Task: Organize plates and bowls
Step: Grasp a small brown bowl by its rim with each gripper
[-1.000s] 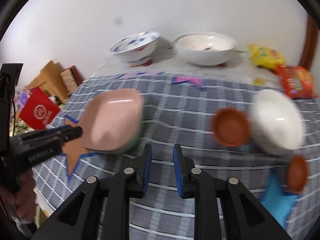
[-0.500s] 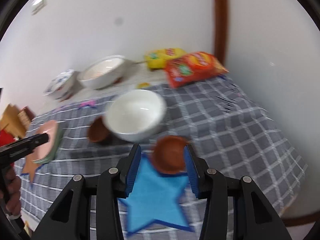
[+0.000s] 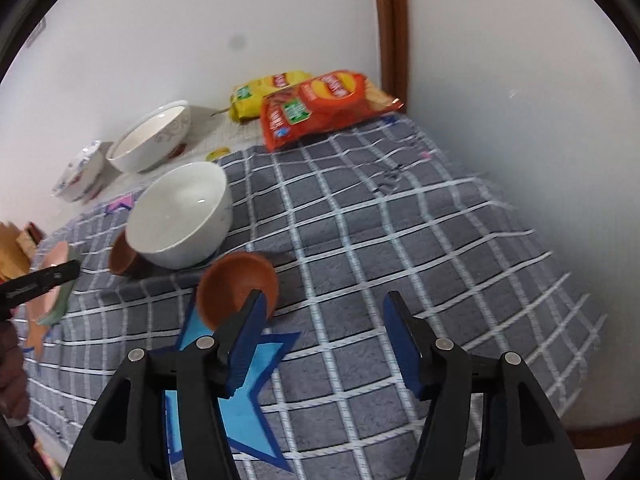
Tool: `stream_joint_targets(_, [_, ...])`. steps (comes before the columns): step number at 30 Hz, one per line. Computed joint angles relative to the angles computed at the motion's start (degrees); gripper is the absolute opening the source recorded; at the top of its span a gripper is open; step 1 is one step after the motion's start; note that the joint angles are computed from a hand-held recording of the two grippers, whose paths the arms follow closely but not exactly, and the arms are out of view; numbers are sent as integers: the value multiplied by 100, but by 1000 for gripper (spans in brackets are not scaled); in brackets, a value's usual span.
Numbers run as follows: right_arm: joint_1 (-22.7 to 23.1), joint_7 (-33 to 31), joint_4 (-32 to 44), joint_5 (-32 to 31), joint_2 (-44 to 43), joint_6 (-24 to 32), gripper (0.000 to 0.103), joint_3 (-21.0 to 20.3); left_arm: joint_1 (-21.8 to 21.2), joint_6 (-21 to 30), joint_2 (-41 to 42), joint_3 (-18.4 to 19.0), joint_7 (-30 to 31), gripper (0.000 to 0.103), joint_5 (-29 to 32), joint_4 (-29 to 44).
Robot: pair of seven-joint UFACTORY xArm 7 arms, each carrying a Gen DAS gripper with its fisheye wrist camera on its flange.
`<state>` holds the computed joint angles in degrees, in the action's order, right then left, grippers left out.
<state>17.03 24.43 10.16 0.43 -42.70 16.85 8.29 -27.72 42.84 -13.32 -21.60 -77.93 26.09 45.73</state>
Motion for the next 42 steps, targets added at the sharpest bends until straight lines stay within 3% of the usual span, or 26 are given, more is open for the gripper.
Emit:
stream_joint_targets(6, [-127,125,157,-135,472,-305,60,202,96,-200,244,158,0,42,-47,-7])
stream_joint_targets(13, [340,-152,366,137,1255,-871,59,-208,161,-347,522,308,30,43,77,67])
stream_joint_targets(22, [639,-445,581,460,2006,-1145,47,-396,145,-526,875,452,10,43,400,217])
stream_joint_targets(24, [810,-579,614,617,2147,-1210,39,-558,119,-536,974,483,-51,43,440,247])
stream_joint_targets(30, [927,-759,666,891,2413,-1378,35,-637,40,-588,1162,594,-113,43,562,288])
stream_joint_targets(42, [413,-366,609,519,2616,-1899,35,-164,12,-951,1237,725,-230,33,827,206])
